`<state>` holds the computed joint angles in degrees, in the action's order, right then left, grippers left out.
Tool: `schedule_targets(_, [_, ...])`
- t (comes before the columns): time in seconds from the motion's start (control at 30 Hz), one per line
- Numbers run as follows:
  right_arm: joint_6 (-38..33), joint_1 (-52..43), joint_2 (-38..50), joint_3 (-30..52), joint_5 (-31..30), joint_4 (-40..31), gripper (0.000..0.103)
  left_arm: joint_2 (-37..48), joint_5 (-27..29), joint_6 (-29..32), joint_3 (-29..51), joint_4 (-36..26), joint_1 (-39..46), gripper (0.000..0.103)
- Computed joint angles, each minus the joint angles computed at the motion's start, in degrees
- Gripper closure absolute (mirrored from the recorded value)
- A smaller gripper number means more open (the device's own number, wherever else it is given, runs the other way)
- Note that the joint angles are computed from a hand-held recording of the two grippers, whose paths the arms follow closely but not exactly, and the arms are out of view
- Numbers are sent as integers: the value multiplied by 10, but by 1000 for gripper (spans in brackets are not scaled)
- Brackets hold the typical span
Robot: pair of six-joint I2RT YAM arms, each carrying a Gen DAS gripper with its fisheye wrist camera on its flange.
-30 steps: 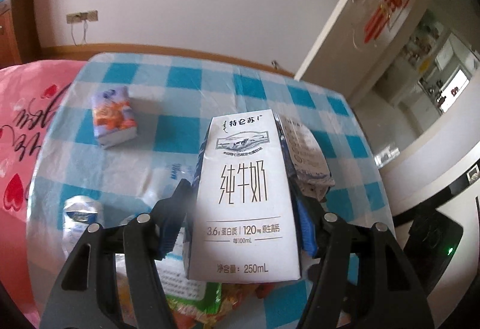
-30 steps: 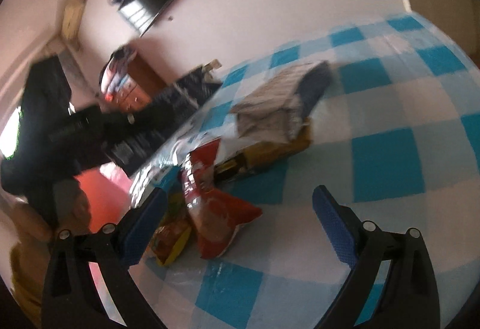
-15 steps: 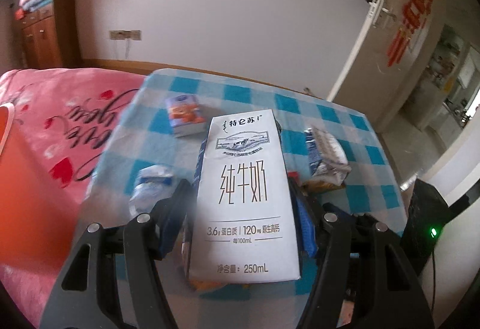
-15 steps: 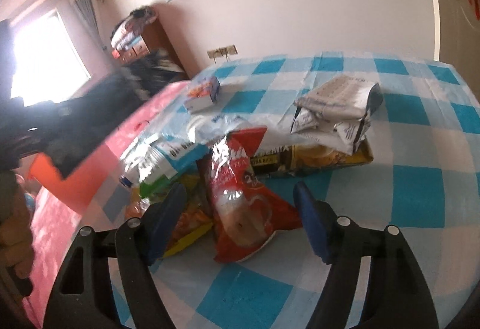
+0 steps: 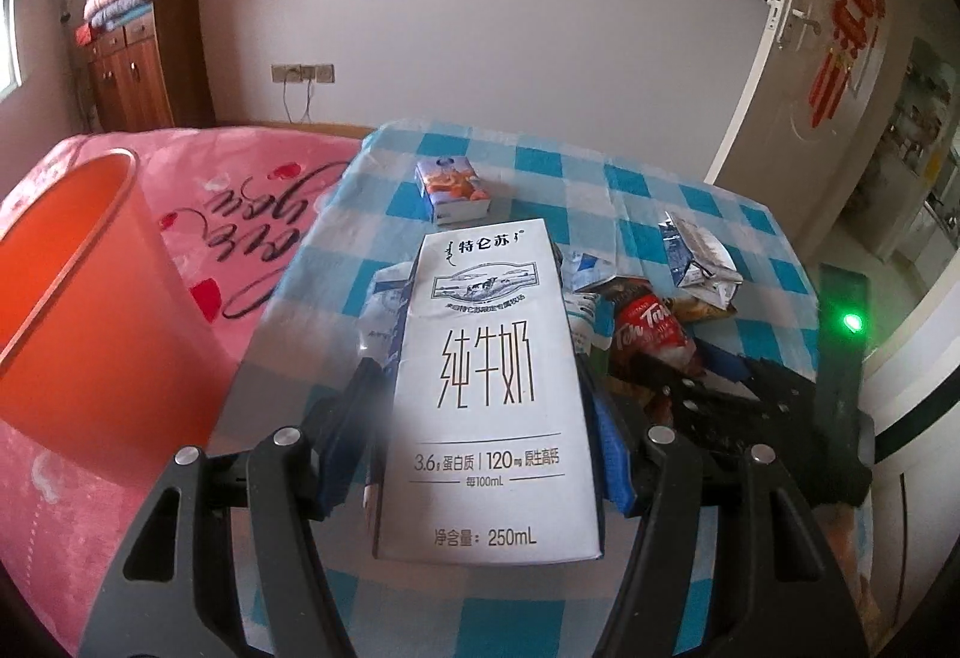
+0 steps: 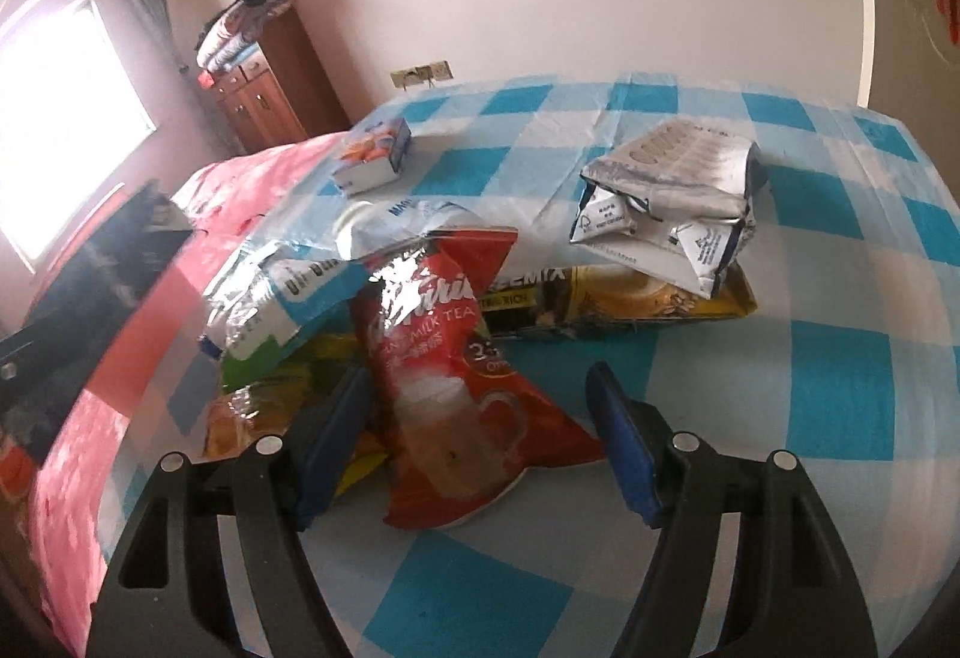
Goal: Collect trash
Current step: 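Grasp the red Tara milk-tea bag with the right gripper, then carry the milk carton with the left gripper while the right carries the Tara bag into the bucket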
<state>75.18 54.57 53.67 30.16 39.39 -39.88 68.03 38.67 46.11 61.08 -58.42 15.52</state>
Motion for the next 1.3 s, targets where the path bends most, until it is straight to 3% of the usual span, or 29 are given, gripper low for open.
schedule_targets(0.17, [-1, 2, 1, 1, -3, -1, 29, 8, 31, 61, 9, -36, 49, 38])
schedule_targets(0.33, [-2, 8, 15, 12, 2, -8, 41, 30, 54, 93, 17, -49, 76, 38])
schedule_targets(0.73, [68, 60, 104, 80, 70, -100, 52, 63, 86, 140, 25, -61, 99, 38])
schedule_targets(1.0, [198, 109, 114, 94, 111, -189, 55, 77, 105, 171, 22, -61, 110, 38])
schedule_targets(1.3, [423, 195, 98, 127, 136, -340, 55, 70, 122, 172, 22, -36, 123, 38])
